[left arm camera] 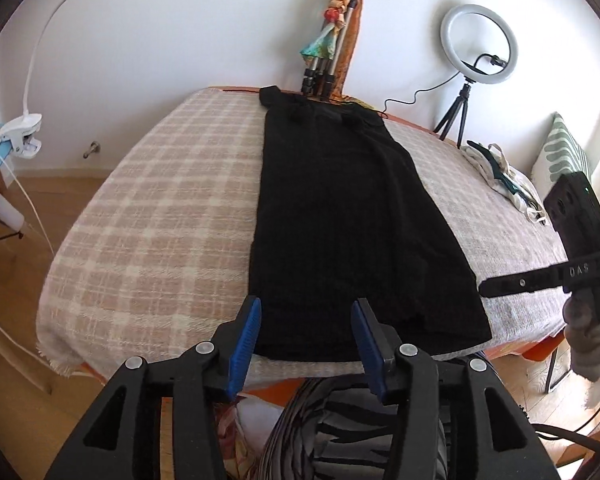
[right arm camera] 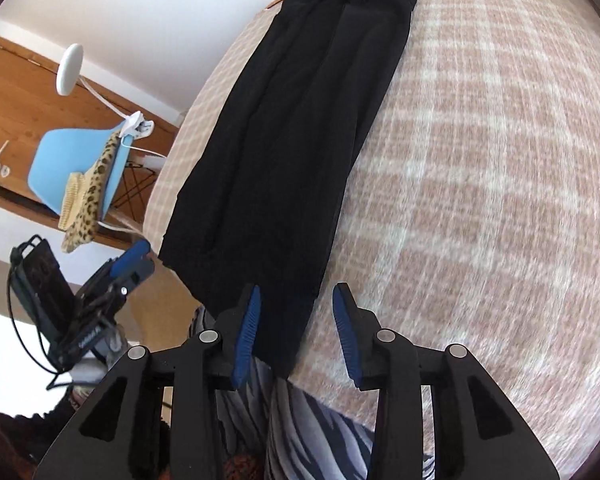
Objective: Fold small clothes
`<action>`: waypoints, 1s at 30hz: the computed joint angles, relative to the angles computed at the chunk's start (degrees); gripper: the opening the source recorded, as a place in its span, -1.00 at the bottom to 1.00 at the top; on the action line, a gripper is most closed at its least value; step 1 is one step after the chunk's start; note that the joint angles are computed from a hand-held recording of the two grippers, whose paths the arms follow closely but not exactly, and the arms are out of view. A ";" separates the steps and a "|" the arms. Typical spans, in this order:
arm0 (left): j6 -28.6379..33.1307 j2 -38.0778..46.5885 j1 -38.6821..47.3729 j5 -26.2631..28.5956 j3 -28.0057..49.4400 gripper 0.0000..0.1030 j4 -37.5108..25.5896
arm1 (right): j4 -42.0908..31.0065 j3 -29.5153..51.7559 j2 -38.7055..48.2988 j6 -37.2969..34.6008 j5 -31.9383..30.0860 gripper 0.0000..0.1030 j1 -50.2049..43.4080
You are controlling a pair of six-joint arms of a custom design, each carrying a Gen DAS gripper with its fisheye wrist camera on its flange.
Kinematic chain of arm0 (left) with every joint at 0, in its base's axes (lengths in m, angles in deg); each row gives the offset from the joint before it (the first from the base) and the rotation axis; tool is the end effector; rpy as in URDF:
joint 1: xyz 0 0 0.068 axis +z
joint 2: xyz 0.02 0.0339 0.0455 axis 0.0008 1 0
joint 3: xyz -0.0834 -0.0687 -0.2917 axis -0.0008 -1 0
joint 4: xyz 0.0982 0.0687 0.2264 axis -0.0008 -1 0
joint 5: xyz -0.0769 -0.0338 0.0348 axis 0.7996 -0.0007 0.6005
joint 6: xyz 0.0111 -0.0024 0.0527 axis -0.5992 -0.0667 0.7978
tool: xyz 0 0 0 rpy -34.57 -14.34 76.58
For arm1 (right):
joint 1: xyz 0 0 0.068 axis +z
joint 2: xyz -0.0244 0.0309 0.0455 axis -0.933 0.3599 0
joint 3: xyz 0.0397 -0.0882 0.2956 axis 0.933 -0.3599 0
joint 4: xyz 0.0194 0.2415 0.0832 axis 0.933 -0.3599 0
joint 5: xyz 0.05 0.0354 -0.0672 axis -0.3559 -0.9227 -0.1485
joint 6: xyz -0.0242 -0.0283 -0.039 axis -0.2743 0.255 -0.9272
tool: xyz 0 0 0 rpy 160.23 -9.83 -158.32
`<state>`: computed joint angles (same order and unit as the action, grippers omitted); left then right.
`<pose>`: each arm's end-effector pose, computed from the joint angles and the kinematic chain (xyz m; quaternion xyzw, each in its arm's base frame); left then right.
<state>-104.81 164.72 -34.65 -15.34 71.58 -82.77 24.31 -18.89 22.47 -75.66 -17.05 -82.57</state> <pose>0.2636 -0.1738 0.2243 -0.0290 0.9322 -0.1190 0.3406 0.2814 -0.0461 0.2204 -0.0711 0.9422 0.3249 0.0400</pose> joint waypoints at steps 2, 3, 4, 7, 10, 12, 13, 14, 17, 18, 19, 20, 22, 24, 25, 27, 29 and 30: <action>-1.09 -0.43 3.03 2.95 -1.27 -0.14 0.08 | 1.77 -2.86 -2.26 0.65 -0.18 -0.28 0.38; -1.50 -0.44 4.57 5.37 -1.99 -0.19 1.05 | 2.07 -3.55 -2.77 1.12 -0.62 -0.28 0.56; -2.10 -0.15 5.49 7.27 -2.42 -0.32 1.71 | 2.09 -3.96 -2.63 1.85 -1.39 -0.28 0.82; -2.00 1.63 7.04 11.92 -2.70 -0.63 3.56 | 3.41 -5.37 -3.74 3.09 -1.88 -0.33 1.05; -1.90 2.89 5.50 12.13 -2.49 -0.97 4.41 | 3.77 -5.72 -3.98 3.99 -1.39 -0.91 2.96; -1.29 2.23 4.54 10.22 -2.15 -0.98 3.63 | 4.27 -6.42 -4.12 5.51 -1.79 -0.92 3.84; -0.91 1.39 4.22 9.17 -1.90 -0.98 2.77 | 4.21 -6.05 -4.30 6.18 -1.73 -0.93 4.41; -0.50 -0.03 3.97 7.90 -2.06 -0.98 2.14 | 3.81 -5.61 -4.72 7.12 -2.29 -0.93 5.03; 1.60 -3.31 3.51 4.70 -2.61 -0.98 0.37 | 1.35 -4.70 -6.90 6.42 -5.39 -0.93 4.78; 2.27 -3.26 3.45 4.01 -2.57 -0.98 -0.27 | 1.47 -4.89 -7.76 6.11 -5.09 -0.93 5.26; 2.68 -2.81 3.42 3.16 -2.48 -0.98 -0.88 | 1.94 -5.32 -8.25 5.83 -3.89 -0.93 6.03; 2.85 -2.31 3.84 3.39 -2.76 -0.97 -0.59 | 2.27 -6.01 -7.99 5.47 -3.05 -0.93 7.06; 1.67 -2.19 4.77 5.14 -3.64 -0.89 0.27 | 3.72 -7.19 -7.61 5.46 -0.68 -0.89 9.40; 1.60 -2.66 4.89 6.39 -4.22 -0.53 0.71 | 4.34 -7.82 -9.01 3.40 2.03 -0.86 10.06; 1.68 -3.22 4.40 5.73 -4.55 -0.33 0.89 | 4.87 -7.81 -9.85 3.42 3.25 -0.85 10.93; 2.22 -3.87 3.55 4.20 -4.31 -0.26 0.14 | 4.23 -7.11 -10.70 2.37 4.24 -0.72 10.82; 2.23 -4.40 4.11 4.67 -4.34 -0.24 0.17 | 3.05 -6.20 -10.75 1.20 3.06 -0.40 7.85; 1.93 -4.67 4.88 5.74 -4.72 -0.20 0.87 | 3.05 -5.95 -10.70 1.55 2.30 -0.37 6.59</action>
<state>-102.88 160.05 -29.77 -9.60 66.86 -81.90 27.36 -24.84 11.77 -74.11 -14.74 -75.97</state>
